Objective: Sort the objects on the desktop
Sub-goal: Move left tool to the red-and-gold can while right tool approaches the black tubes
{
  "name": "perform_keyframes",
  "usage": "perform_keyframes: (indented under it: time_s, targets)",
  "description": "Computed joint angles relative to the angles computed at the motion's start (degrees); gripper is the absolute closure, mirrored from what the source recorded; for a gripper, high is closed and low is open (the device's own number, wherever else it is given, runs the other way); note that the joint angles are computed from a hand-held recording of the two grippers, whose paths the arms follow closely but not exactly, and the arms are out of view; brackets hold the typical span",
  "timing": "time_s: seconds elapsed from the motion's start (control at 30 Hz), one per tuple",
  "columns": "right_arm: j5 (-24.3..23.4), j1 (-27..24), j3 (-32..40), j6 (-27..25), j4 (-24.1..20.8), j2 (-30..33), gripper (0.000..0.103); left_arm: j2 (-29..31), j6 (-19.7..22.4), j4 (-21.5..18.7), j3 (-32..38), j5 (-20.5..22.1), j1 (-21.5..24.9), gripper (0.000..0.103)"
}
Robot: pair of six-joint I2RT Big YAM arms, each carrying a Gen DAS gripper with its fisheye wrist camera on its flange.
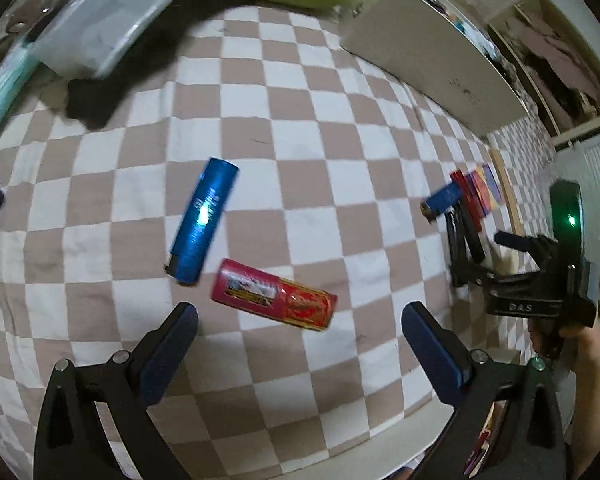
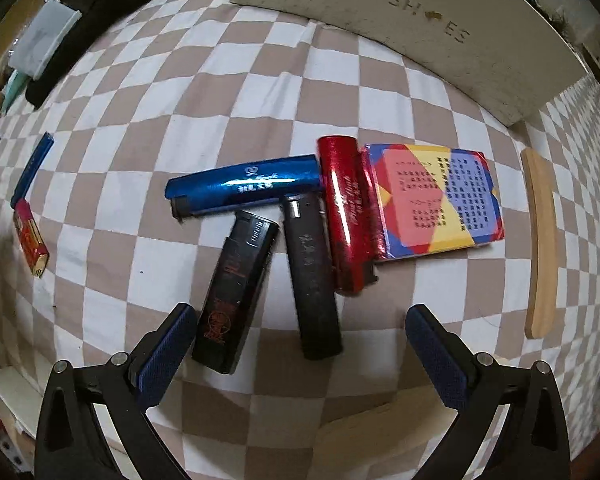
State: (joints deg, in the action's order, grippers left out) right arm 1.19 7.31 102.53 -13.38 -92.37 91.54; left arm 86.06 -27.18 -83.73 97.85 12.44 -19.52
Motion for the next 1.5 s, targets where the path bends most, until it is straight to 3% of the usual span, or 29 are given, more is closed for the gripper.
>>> perform_keyframes:
  time_s: [0.27,0.57,0.7,0.87,1.03,1.4,1.5]
  targets:
    - [-2.3,-5.5,1.5,-0.2,-2.2,1.5,0.000,1.1,-0.8,0.1,1.5,-0.6,-0.4,0.000]
    - [0.8,-9.7,2.7,-0.4,-0.7,2.0,0.000,2.2,1.2,-1.5,2.8,-1.6,-1.7,0.000]
    - [-2.4,-12.1,3.1,0.2,-1.5,2.2,0.000,2.3,1.6,-1.7,2.8,-1.7,-1.8,0.000]
    - [-5.6,-9.6,1.0,-6.8,-2.2,0.3,0.000,2.5,2.1,-2.0,2.9,-1.9,-2.1,0.000]
    - [-0.6,-6.8,-2.5,-9.0,-0.8,-0.5,0.000,2.6,2.5,-2.3,3.0,-2.1,-2.3,0.000]
    - [2.7,-13.3,-1.0,-4.8,1.1,2.1,0.000,2.3,2.8,-2.5,2.7,-2.5,-2.5,0.000]
    - [-0.1,-15.7,0.1,-2.7,0.7,2.5,0.000,2.1,3.0,-2.5,2.5,-2.6,-2.6,0.000]
